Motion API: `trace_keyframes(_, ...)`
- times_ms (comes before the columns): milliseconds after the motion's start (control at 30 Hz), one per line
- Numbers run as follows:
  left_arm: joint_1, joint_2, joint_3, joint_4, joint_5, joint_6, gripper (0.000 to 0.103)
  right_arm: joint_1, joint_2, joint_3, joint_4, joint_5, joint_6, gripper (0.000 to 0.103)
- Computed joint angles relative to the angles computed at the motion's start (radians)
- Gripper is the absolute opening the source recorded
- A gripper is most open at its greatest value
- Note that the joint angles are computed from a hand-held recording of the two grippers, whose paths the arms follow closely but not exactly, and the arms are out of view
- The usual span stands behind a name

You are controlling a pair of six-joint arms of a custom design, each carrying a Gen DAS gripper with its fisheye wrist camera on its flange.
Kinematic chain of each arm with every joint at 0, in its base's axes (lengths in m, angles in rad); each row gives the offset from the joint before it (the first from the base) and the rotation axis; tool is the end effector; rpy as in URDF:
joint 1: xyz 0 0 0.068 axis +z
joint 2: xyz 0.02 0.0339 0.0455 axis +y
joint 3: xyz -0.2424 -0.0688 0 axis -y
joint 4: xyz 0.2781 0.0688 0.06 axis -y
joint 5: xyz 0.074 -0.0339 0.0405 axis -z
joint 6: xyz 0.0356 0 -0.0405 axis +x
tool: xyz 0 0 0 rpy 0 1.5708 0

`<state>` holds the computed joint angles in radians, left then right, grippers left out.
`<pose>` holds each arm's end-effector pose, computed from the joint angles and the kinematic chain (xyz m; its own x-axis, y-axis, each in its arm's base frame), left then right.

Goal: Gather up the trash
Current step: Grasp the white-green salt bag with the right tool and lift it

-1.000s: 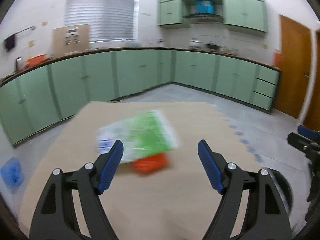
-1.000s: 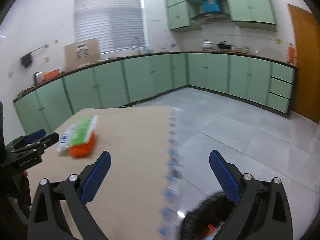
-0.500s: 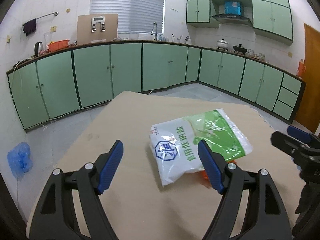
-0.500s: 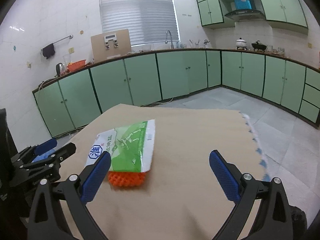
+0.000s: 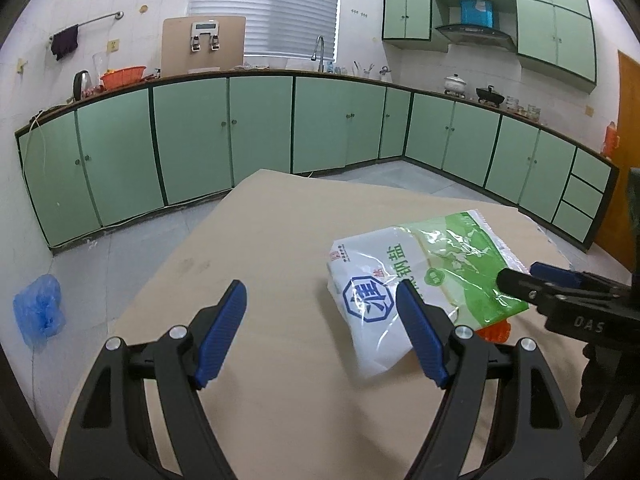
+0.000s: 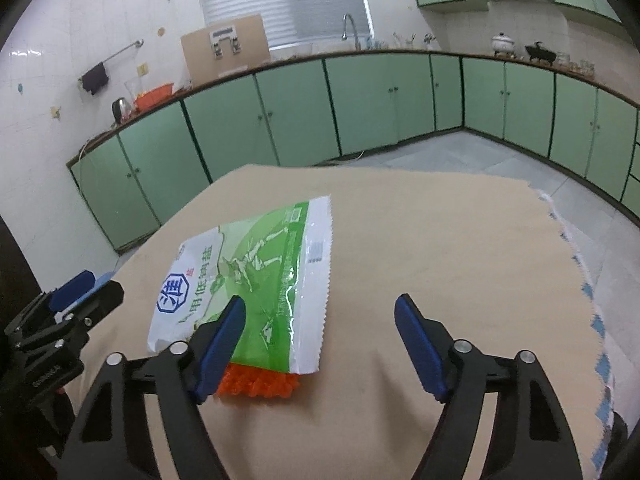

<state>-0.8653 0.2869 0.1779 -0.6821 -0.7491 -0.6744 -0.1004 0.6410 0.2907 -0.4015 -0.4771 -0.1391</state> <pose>0.1098 -0.0915 0.1403 -0.5144 -0.1012 -0.8515 -0.0950 0.9936 -0.0608 0.1854 -0.0022 0.1472 -0.6390 -0.0594 -0.7669 -0.3366 0.9181 0.2093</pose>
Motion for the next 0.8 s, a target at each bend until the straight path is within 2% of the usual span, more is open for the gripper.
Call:
trace_keyframes(100,0.016,-0.004,-0.004,0.008,0.011,0.01,0.075,0.02,0.074,0.022,0.017,-0.004,-0.014,0.059)
trace_keyframes(167,0.02,0.005,-0.004,0.015,0.014,0.008,0.075,0.025,0.085,0.027,0.01,-0.011,-0.032,0.047)
trace_keyframes(233,0.025,-0.004,-0.011,0.012,0.018,0.009,0.075,0.029,0.06,0.017,-0.002,-0.012,-0.04,0.04)
trace_keyframes(333,0.018,-0.008,-0.013,0.005,0.011,0.003,0.075,0.005,0.032,0.018,-0.032,-0.05,-0.053,0.02)
trace_keyframes(433,0.018,-0.004,-0.01,0.006,0.007,0.006,0.076,-0.03,-0.016,0.022,-0.08,-0.097,-0.078,0.012)
trace_keyframes(467,0.017,0.001,-0.008,0.008,0.005,0.006,0.076,-0.029,-0.035,0.022,-0.093,-0.1,-0.078,0.005)
trace_keyframes(700,-0.004,-0.009,-0.002,-0.022,-0.006,-0.023,0.076,-0.122,-0.217,0.029,-0.263,-0.218,-0.138,0.001)
trace_keyframes(800,-0.037,0.012,0.014,-0.033,-0.022,-0.055,0.076,-0.186,-0.244,0.057,-0.316,-0.279,-0.166,0.001)
